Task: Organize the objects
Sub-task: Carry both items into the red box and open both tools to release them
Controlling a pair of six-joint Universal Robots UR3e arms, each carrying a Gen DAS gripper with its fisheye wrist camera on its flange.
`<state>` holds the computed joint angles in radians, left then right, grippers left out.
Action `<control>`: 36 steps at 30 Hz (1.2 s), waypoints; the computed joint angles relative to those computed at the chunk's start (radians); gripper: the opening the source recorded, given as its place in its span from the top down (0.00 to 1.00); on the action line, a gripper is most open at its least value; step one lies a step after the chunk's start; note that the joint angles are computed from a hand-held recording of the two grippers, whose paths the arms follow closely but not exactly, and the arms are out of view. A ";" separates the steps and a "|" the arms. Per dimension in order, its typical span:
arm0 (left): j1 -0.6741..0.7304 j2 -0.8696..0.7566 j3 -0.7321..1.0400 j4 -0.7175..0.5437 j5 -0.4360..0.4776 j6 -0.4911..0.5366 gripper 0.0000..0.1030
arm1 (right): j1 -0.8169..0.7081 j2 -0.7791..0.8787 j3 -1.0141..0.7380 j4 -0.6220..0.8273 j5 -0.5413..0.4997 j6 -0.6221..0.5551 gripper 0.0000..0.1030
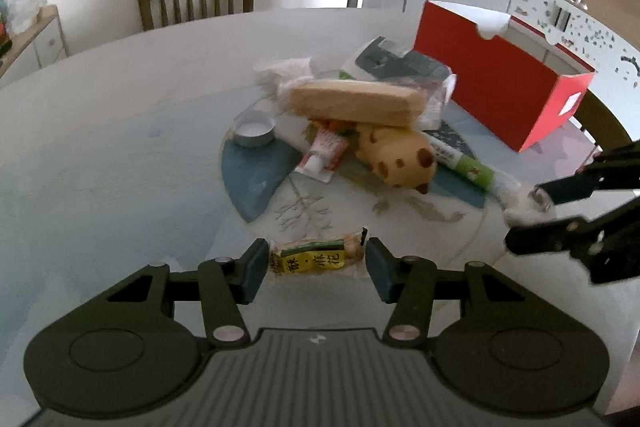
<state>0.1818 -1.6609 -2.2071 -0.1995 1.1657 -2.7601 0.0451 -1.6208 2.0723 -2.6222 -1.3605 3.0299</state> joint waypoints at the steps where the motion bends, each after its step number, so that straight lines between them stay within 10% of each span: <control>1: -0.004 0.011 0.003 -0.013 -0.004 -0.002 0.50 | -0.009 -0.018 0.003 0.013 0.001 -0.001 0.49; 16: -0.205 0.021 0.248 -0.166 0.009 -0.145 0.50 | -0.224 -0.225 -0.081 0.264 0.056 -0.111 0.49; 36: -0.547 -0.391 0.897 -0.235 0.215 -0.305 0.50 | -0.618 -0.200 -0.180 0.338 0.270 -0.432 0.49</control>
